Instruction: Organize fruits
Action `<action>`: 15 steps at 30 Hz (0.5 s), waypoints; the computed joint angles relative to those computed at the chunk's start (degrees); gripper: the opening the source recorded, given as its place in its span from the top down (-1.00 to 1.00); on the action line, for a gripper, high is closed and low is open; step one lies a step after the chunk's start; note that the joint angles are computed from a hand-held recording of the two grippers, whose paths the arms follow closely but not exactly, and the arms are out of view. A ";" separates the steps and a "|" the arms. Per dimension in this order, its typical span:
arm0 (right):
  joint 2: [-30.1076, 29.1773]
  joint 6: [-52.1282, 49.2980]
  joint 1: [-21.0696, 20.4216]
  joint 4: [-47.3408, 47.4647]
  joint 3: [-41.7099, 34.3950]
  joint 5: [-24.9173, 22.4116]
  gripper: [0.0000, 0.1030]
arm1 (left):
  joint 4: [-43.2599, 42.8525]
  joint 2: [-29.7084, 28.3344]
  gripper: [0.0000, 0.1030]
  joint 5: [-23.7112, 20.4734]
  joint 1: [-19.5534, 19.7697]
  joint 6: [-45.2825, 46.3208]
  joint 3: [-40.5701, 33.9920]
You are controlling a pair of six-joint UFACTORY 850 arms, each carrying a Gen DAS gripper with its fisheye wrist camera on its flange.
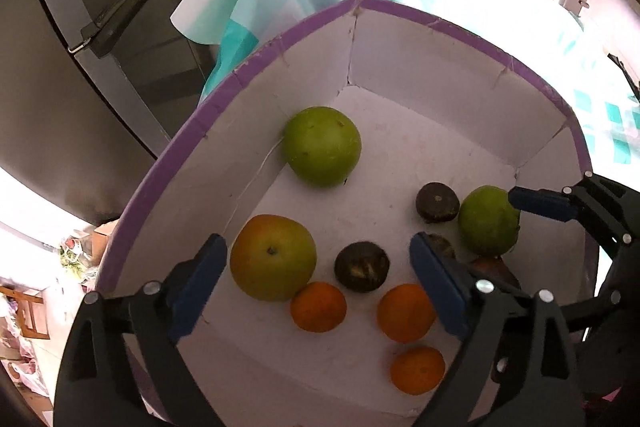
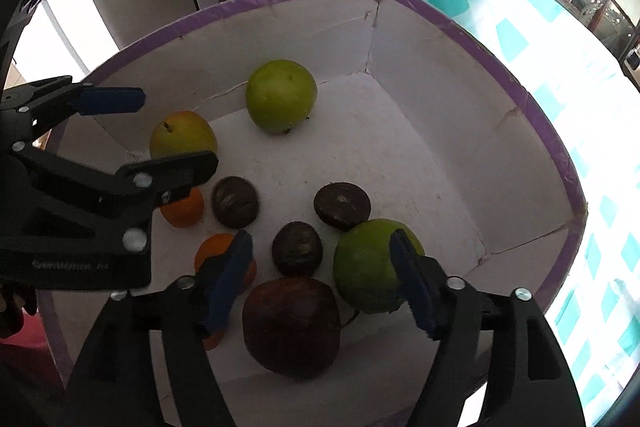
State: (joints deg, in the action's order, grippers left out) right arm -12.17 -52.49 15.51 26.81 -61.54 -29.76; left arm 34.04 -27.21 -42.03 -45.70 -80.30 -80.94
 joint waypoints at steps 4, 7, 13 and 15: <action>-0.55 1.01 0.26 0.11 -0.80 -1.19 -0.59 | 3.81 1.57 -0.83 0.92 -0.35 -5.25 1.87; -1.21 4.40 0.81 -1.80 -1.95 -1.08 -0.66 | 7.06 1.97 -0.83 -1.47 -0.83 -8.66 1.76; -1.87 10.70 0.66 -1.83 -4.83 -1.04 -0.68 | 7.06 1.99 -0.88 -5.49 -0.70 -9.82 -0.45; -1.84 11.91 0.89 -3.43 -4.91 -0.44 -0.68 | 5.58 1.32 -0.89 -6.51 -0.45 -7.64 -1.77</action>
State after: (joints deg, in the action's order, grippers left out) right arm -14.00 -40.59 16.40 23.37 -66.45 -30.20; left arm 39.62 -25.89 -48.55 -46.15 -87.93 -82.70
